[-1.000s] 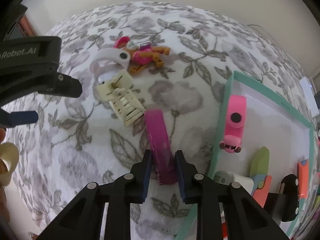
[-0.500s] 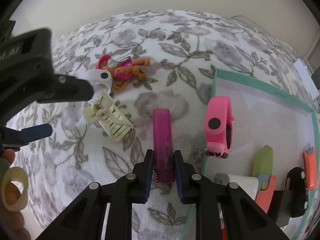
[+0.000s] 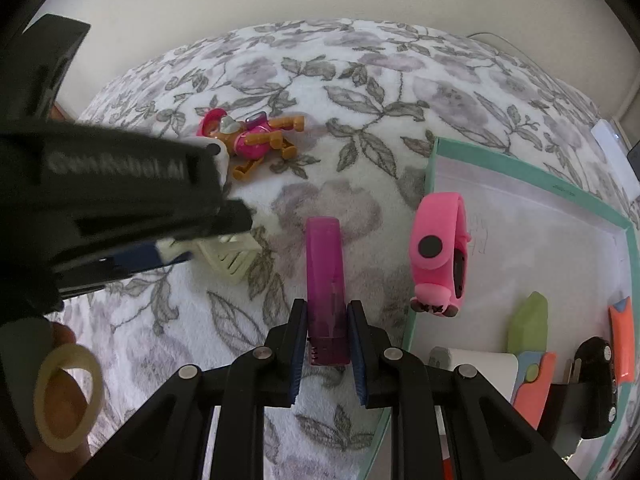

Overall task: Organize rigid objects
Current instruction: 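Grasp cream hair clip with left tool while right tool grasps magenta comb, then carry the hair clip and comb with both tools over the tray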

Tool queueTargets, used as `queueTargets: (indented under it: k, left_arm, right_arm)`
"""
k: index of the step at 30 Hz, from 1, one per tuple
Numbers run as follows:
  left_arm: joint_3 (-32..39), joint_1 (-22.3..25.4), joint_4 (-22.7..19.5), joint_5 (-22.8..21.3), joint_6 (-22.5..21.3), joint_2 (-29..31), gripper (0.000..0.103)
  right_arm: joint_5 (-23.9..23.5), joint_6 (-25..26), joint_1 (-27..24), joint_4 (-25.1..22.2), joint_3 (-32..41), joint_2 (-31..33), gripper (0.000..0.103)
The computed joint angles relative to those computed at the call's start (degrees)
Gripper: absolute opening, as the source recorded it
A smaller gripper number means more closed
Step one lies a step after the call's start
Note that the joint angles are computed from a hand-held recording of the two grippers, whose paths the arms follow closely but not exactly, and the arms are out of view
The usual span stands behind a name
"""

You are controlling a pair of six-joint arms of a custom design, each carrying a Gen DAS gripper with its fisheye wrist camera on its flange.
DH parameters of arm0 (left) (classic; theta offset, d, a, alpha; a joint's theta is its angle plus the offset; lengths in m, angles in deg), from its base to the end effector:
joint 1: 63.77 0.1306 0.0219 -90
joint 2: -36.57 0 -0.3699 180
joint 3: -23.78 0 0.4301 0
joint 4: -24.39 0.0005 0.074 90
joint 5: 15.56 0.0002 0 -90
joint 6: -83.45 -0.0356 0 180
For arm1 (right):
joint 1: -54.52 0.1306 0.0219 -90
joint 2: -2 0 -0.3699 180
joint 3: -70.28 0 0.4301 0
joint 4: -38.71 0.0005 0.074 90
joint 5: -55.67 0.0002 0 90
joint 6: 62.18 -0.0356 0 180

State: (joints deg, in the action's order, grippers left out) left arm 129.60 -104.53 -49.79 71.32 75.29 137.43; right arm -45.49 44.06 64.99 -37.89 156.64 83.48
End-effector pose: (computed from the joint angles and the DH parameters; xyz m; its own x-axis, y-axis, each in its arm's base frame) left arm 0.4242 -0.3637 0.4286 -0.7314 -0.6745 -0.1007 -0.6106 0.7134 -0.3440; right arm 0.4213 0.0844 0.4295 -0.8299 -0.4324 -0.3525 -0.4896 0.8674 0.0887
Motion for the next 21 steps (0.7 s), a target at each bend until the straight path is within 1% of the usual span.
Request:
queueTargets:
  k: [3, 7, 11, 15, 21]
  left_arm:
    - [-0.07, 0.02, 0.27, -0.63, 0.46, -0.13, 0.040]
    - [-0.03, -0.33, -1.55, -1.47, 0.48, -0.73, 0.040]
    - [0.61, -0.34, -2.18, -1.45, 0.29, -0.74, 0.040]
    - [1.47, -0.25, -2.74, -2.09, 0.32, -0.58, 0.040]
    - [0.88, -0.33, -2.49, -3.34, 1.51, -2.34, 0.040]
  right_arm:
    - [-0.13, 0.08, -0.05, -0.20, 0.24, 0.08, 0.021]
    - [-0.09, 0.07, -0.01, -0.35, 0.63, 0.40, 0.021]
    - [-0.48, -0.38, 0.04, -1.20, 1.04, 0.78, 0.021]
    - [-2.23, -1.16, -0.83, -1.92, 1.42, 1.10, 0.021]
    - [-4.65, -2.37, -1.72, -2.33, 1.86, 1.04, 0.021]
